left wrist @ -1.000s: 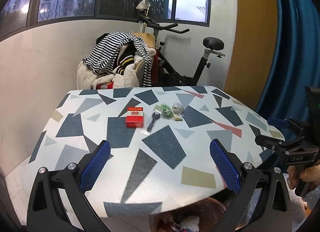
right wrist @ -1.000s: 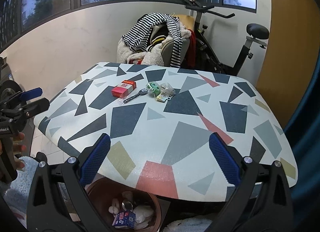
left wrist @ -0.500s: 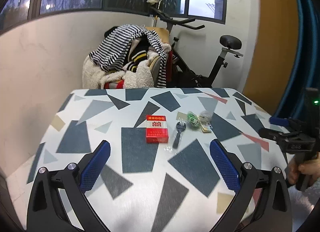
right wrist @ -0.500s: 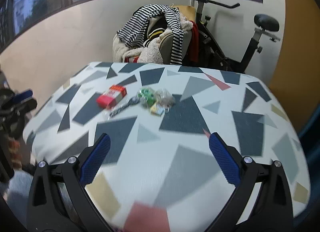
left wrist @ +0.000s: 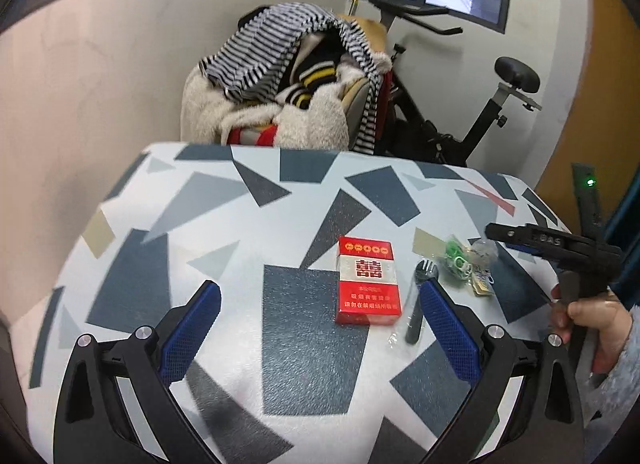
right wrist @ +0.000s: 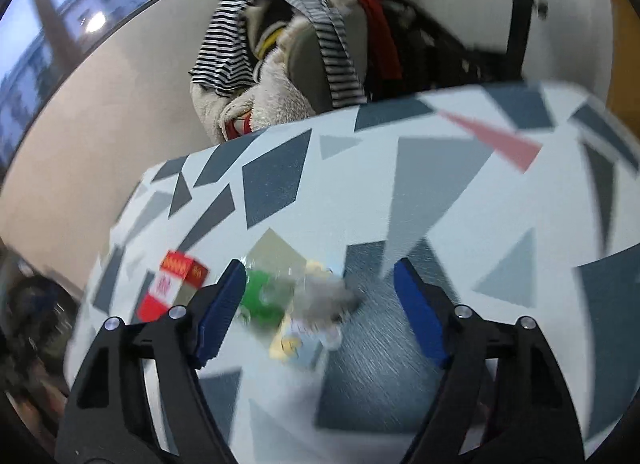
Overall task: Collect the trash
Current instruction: 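Grasp the red cigarette box with the left gripper while the right grasps the clear plastic bag, then lift the cigarette box and plastic bag from the table toward the brown bin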
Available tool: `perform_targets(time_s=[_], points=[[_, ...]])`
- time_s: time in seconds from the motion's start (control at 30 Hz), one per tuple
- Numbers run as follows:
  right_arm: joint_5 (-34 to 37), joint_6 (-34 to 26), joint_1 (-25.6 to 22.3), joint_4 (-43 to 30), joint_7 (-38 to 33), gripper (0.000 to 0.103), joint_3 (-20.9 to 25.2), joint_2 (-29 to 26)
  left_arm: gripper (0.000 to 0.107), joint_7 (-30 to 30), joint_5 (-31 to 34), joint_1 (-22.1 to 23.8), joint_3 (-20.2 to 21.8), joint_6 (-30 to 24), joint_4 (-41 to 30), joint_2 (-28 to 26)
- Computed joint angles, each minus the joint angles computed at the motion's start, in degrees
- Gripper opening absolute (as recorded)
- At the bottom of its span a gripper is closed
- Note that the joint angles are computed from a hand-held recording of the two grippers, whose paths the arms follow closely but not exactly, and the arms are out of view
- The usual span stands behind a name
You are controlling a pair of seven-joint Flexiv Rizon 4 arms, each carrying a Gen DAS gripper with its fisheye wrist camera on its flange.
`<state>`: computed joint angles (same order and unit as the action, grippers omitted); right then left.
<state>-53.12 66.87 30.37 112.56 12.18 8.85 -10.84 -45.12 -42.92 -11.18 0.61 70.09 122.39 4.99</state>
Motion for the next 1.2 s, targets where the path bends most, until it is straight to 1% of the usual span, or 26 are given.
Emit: perform_targets(time_s=[0.07,0.1,0.13,0.17,0.23,0.27,0.3,0.37,0.4,0.43,0.5,0.57,0.6,0.63,0.67,0.7,0.73,0.87,1.03,1.1,1.2], points=[[2.46,0.29,-0.18,-0.81,-1.83,0.076,0.40,-1.17,0.097,-1.39,0.43,0.42,-0.17,-1.76,-0.89,-1.18],[4.93,0.32,-0.25,-1.41,-4.07,0.076,0.98,-1.94,0.097,-1.84,0.60,0.63,-0.30,-2.60,-1.33,-1.73],[6.56,-0.20,0.02,-1.89,-6.67,0.068,1.46,-2.33,0.097,-2.15,0.74,0.86,-0.49,-3.97,-1.97,-2.47],[5.47,-1.68,0.98,-1.83,-7.17,0.061,1.10,-1.83,0.097,-2.35,0.96,0.95,-0.75,-4.53,-2.17,-2.79],[2.78,-1.80,1.61,-0.76,-5.55,0.049,0.27,-0.66,0.097,-2.33,1.75,1.20,-1.24,-6.12,-2.99,-3.83],[-0.08,-2.02,1.99,0.33,-2.70,0.047,-0.26,0.61,0.097,-2.69,2.87,1.31,-1.58,-6.61,-3.47,-4.51],[-3.48,-1.96,2.04,1.60,0.90,0.046,-0.56,2.09,0.097,-3.10,3.82,1.40,-1.85,-6.86,-3.80,-4.99],[-6.26,-2.70,1.49,2.42,3.80,0.044,0.15,3.17,0.097,-4.81,6.73,1.64,-2.45,-7.87,-5.10,-6.49],[-9.23,-4.53,0.94,3.64,6.57,0.044,1.47,5.15,0.097,-5.59,7.83,1.74,-2.66,-8.15,-5.63,-7.06],[-10.00,-5.20,1.22,3.88,7.26,0.043,1.57,5.54,0.097,-6.92,9.62,1.81,-2.92,-8.60,-6.46,-7.90],[-11.88,-7.46,0.96,5.29,9.15,0.042,3.45,7.81,0.097,-8.68,12.49,1.90,-3.30,-9.26,-7.78,-9.07],[-12.56,-7.74,0.16,5.96,9.88,0.042,4.42,8.66,0.096,-10.81,16.59,1.84,-3.45,-9.16,-9.13,-10.16],[-12.87,-9.25,0.30,6.92,10.79,0.042,5.53,10.15,0.088,-13.43,20.71,1.77,-3.20,-9.75,-10.41,-10.92],[-13.06,-9.79,0.17,7.12,11.22,0.042,6.14,10.63,0.071,-14.95,22.73,1.84,-3.12,-10.50,-11.25,-11.41],[-13.46,-9.01,-0.27,6.93,11.04,0.042,5.62,10.31,0.061,-15.97,23.60,2.08,-3.17,-12.48,-12.27,-11.96],[-13.71,-9.67,-0.51,7.69,11.86,0.042,6.62,11.59,0.054,-15.85,22.70,2.42,-3.39,-13.62,-12.47,-12.11],[-13.74,-9.62,-0.84,7.83,11.77,0.042,6.81,11.76,0.054,-15.58,21.33,2.67,-3.57,-13.52,-12.12,-11.96],[-13.73,-13.52,-0.62,9.32,12.55,0.042,9.39,14.98,0.054,-12.82,18.07,2.77,-3.58,-11.23,-9.14,-9.28],[-13.84,-15.74,-0.38,10.51,14.83,0.042,11.55,17.53,0.054,-8.74,12.08,1.97,-2.43,-10.78,-5.02,-3.36],[-12.96,-17.51,0.22,10.35,14.11,0.042,12.81,18.58,0.054,-6.97,10.38,1.21,-1.79,-10.57,-3.46,-0.96],[-11.68,-19.19,0.96,10.21,12.75,0.042,14.16,19.66,0.054,-3.86,6.71,-0.73,-0.31,-10.07,0.12,4.28]])
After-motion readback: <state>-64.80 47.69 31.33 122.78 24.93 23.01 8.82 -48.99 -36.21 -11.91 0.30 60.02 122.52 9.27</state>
